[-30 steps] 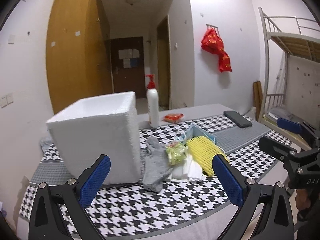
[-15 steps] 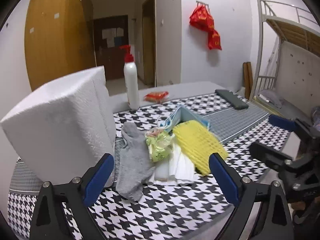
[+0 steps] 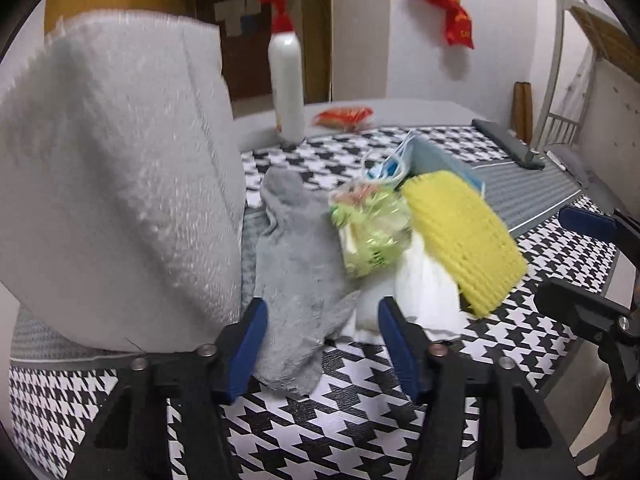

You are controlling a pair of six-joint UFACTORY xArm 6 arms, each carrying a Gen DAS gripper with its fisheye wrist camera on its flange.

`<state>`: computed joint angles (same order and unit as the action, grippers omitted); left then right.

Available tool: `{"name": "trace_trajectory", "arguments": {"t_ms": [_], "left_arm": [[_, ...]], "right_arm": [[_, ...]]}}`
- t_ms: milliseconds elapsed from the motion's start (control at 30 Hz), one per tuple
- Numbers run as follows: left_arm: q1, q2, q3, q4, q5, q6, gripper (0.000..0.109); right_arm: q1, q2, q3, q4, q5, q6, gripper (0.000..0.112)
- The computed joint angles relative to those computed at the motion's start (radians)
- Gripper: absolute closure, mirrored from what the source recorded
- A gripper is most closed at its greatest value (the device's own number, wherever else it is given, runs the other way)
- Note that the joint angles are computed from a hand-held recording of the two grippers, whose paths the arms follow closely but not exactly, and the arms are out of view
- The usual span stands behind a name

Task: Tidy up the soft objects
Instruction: 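Grasp the grey sock with the left tool while the right tool grasps the yellow foam net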

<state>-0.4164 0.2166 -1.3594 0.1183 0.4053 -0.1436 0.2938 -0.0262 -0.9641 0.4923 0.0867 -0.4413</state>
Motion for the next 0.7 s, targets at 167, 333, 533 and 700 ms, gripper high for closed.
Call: {"name": "trace_trajectory", "arguments": {"t_ms": [167,333,533,700], "left_arm": [[0.01,0.012,-0.016,0.079,0.03,-0.074,0.058],[0.008,0.009,-0.016,0.059,0.05,-0.046,0.069],[0.015,0.025,-0.034,-0.016,0.069,0.006,0.095],[0.012,0.019,-0.025,-0.089,0.055,0.076,0.099]], "right_arm": [[-0.012,0.027,-0.043,-0.056,0.069,0.025,0.014],[-0.016,0.05,-0.073,-0.068,0.107,0.027,0.014],[-0.025,0.081,-0.11,-0.126,0.138,0.077,0.02],[-0.029,0.119,-0.156,-0.163,0.194,0.11,0.033]]}}
